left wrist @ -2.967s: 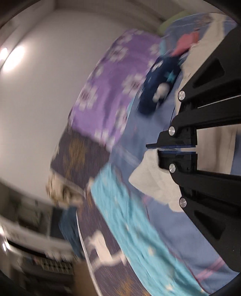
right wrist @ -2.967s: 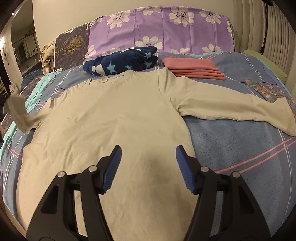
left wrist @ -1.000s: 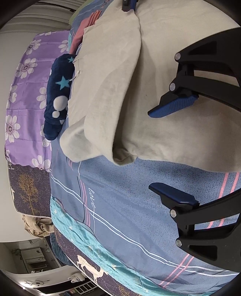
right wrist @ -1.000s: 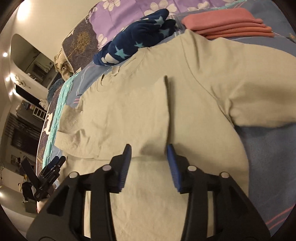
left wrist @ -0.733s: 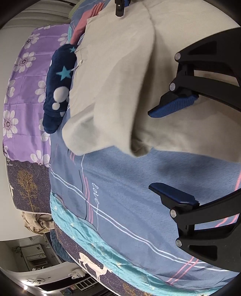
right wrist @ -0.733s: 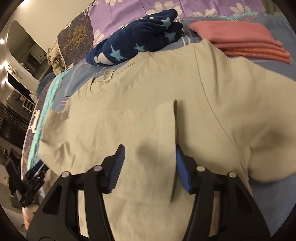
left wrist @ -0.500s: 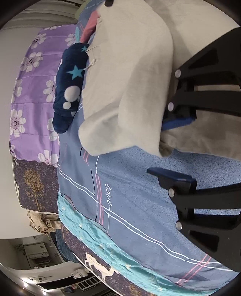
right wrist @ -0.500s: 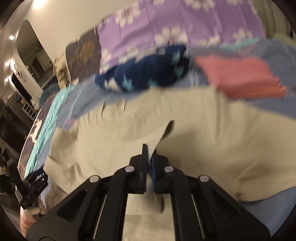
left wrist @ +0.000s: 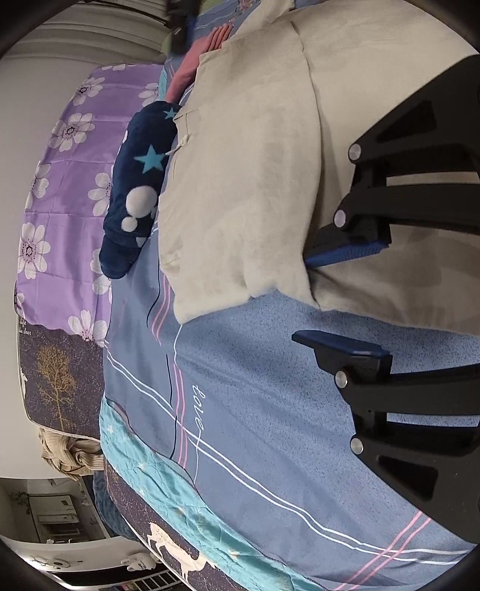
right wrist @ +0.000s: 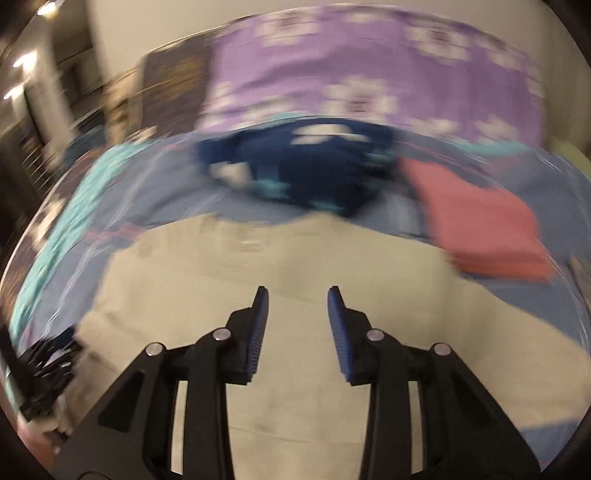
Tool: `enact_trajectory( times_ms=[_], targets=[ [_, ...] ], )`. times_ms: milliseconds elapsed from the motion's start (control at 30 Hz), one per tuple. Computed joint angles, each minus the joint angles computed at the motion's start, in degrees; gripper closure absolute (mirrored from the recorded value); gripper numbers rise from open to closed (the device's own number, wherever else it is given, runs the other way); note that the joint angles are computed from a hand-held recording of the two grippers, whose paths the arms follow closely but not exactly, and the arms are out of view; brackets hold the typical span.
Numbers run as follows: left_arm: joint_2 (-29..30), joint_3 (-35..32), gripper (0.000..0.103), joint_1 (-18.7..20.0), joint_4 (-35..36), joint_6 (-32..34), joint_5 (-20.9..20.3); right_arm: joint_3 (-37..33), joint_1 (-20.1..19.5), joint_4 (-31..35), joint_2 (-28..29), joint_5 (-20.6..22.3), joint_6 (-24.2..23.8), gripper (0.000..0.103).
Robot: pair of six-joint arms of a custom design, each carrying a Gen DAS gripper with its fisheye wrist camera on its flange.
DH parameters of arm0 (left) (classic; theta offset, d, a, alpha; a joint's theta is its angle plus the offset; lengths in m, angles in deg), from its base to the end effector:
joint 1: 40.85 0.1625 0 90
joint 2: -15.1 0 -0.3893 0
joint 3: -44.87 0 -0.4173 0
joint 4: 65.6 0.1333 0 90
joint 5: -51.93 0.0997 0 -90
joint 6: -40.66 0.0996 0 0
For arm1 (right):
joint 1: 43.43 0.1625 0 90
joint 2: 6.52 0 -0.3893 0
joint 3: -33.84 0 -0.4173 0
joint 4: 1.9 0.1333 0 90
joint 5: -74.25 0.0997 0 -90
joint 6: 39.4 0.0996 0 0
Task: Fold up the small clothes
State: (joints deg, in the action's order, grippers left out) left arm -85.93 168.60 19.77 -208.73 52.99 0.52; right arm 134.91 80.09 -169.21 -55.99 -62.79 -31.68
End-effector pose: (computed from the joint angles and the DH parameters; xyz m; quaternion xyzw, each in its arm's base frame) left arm -0.0436 -0.4757 0.3669 0.2432 0.8820 -0.2922 0.2786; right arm 0.3991 -0.4931 0.1135 0.1130 -0.8912 0.3279 0.2923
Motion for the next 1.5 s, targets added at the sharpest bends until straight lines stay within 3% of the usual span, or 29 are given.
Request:
enact_trajectory(
  times_ms=[67,167,267,333,433,500,533,567,600,633,733,833,867,900,933,1000,1200,1333,1367,1400,1467,1500],
  targets=[
    [-0.05,0.04,0.066,0.0,-0.28,0.29,-0.49,-9.21,-0.21,5.38,6.83,5.88,-4.42,0.068],
    [-0.17,0.15,0.066,0.03,-0.72,0.44,-0.74,-22.97,-0.77,15.27,16.51,11.45,-6.07,0.068],
    [-0.1,-0.1,0.066,0.27,-0.26,0.24,-1.26,-35.17,-0.66,22.49,25.22,11.74,-7.77,0.067],
    [0.01,-0.29,0.066,0.46,-0.39,0.43,-1.9,-42.36,-0.43,26.64,30.54,10.93,-8.89,0.058],
    [0.35,-0.56,0.066,0.74,-0.87,0.55,-2.63,-49.8,-0.52,29.46,36.27,10.19,-10.43,0.045],
    [0.51,-0.73,0.066,0.91,-1.03,0.38,-2.96,-53.64,-0.96,30.95,39.15,9.23,-10.66,0.043],
    [0.51,-0.75,0.066,0.98,-1.32,0.35,-3.12,-54.83,-1.2,31.7,40.06,8.9,-10.6,0.053],
    [0.41,-0.62,0.08,1.07,-2.05,0.6,-3.46,-58.04,-1.37,34.21,42.18,7.49,-10.42,0.078],
    [0.2,-0.64,0.1,1.31,-2.37,0.94,-4.34,-59.4,-1.26,34.41,43.21,6.42,-10.17,0.1],
    [-0.21,-0.54,0.1,1.37,-2.6,1.29,-4.74,-60.52,-1.1,32.96,44.1,6.11,-10.57,0.099],
    [-1.06,0.63,0.103,-0.13,-1.95,1.78,0.85,-61.65,-1.2,27.87,45.06,6.86,-10.98,0.1],
    [-1.01,0.85,0.103,0.28,3.3,-2.12,6.88,-63.38,-2.02,28.94,46.01,8.09,-11.34,0.1],
    [-0.91,0.05,0.103,1.33,4.89,-4.01,6.78,-63.54,-2.01,28.82,46.22,7.51,-11.9,0.1],
    [-1.5,-1.08,0.103,2.58,5.98,-5.85,4.27,-62.0,-1.92,26.4,45.57,6.74,-12.53,0.098],
    [-2.11,-1.45,0.103,3.05,5.79,-6.13,3.42,-58.06,-1.78,22.33,43.21,6.87,-12.13,0.087],
    [-3.67,-0.58,0.103,2.24,3.76,-4.2,5.42,-49.86,-1.64,15.65,37.77,9.36,-11.26,0.071],
    [-6.34,-0.14,0.103,-1.45,3.74,-1.1,-2.25,-19.05,-1.12,1.73,15.67,16.17,-10.31,0.071],
    [-1.62,-1.67,0.09,-2.91,3.81,1.23,-9.02,-0.5,-1.34,-1.28,2.75,14.11,-3.09,0.075],
    [0.03,-2.12,0.083,-3.02,4.29,0.85,-9.05,4.82,-1.74,-2.18,-0.76,12.06,0.14,0.075],
    [1.7,-1.92,0.078,-3.39,4.6,0.22,-7.55,7.75,-2.22,-3.19,-2.48,11.81,1.94,0.075],
    [7.08,-2.91,0.068,-2.12,6.86,-1.39,-3.46,13.8,-4.53,-1.81,-5.57,7.11,8.73,0.07],
    [8.1,-2.96,0.067,-1.18,5.46,-1.19,-4.17,16.66,-6.38,-4.13,-6.38,7.38,9.39,0.071]
  ],
)
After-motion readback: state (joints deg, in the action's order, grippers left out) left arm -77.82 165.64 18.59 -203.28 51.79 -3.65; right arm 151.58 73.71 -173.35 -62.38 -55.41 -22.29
